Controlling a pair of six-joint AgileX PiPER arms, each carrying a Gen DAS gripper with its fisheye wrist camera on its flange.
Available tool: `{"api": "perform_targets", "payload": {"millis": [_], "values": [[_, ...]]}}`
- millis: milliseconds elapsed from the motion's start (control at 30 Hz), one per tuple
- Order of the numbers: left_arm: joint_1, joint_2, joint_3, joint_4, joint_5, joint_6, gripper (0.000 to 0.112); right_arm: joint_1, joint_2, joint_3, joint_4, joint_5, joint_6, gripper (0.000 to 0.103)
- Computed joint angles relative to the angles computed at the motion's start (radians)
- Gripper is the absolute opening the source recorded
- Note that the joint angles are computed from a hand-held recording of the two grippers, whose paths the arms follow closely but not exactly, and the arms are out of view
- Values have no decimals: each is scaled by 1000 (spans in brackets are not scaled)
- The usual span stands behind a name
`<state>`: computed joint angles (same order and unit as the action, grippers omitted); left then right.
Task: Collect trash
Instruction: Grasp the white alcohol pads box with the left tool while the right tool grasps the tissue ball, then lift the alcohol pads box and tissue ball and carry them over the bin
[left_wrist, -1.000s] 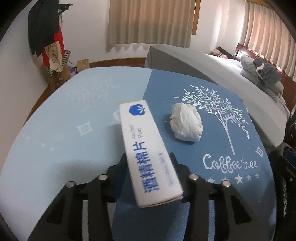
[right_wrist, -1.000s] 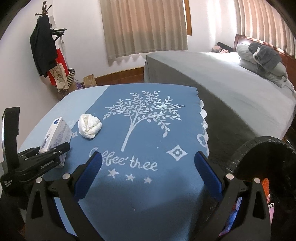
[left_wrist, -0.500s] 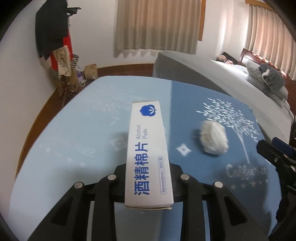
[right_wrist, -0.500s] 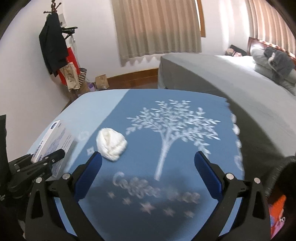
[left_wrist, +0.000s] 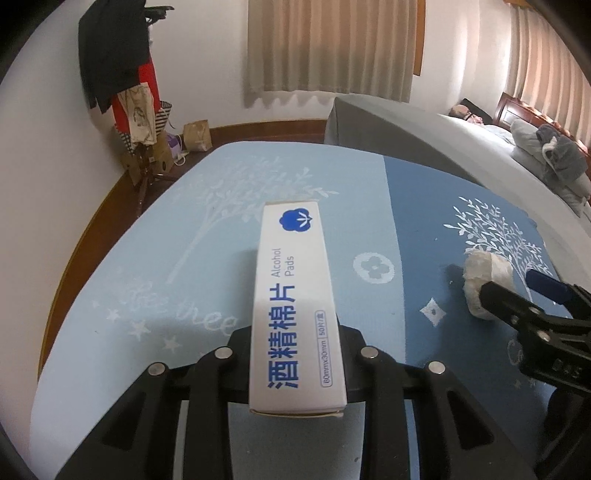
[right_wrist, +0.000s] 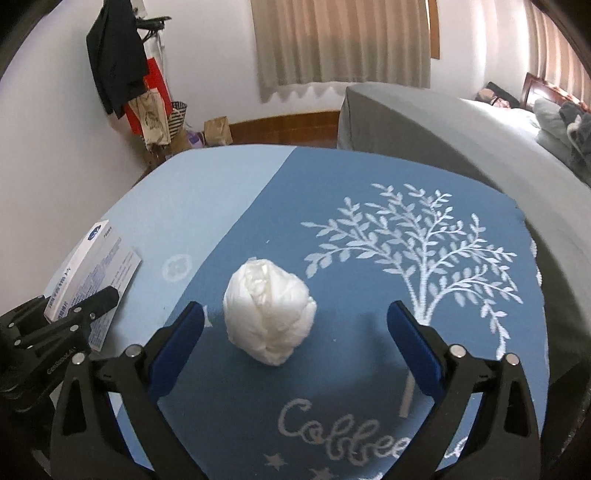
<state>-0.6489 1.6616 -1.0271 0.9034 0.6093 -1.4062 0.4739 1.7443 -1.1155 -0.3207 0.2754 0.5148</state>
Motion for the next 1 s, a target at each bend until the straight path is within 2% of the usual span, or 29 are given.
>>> {"api": "perform_targets", "payload": {"millis": [33, 100, 167, 267, 367, 700, 1000], "values": [[0, 1, 0, 0, 0, 1, 30, -3, 10, -16, 57, 12, -56, 77], [-2, 1, 0, 0, 3, 2, 30, -10, 27, -38, 163, 28, -158, 71], [-1, -3, 2, 0, 4, 2, 30, -18, 40, -56, 277, 40, -278, 51], [-3, -11, 5, 1, 9, 0, 30, -18, 32, -54, 339, 40, -348, 41], [-21, -21, 3, 9, 26, -2, 30, -30, 2, -30, 408, 33, -408, 39], [-123, -60, -49, 1, 102, 10, 30, -62, -233, 148, 408, -11, -387, 39], [-278, -64, -139, 0, 176, 5, 30, -134, -494, 294, 362, 36, -345, 40]]}}
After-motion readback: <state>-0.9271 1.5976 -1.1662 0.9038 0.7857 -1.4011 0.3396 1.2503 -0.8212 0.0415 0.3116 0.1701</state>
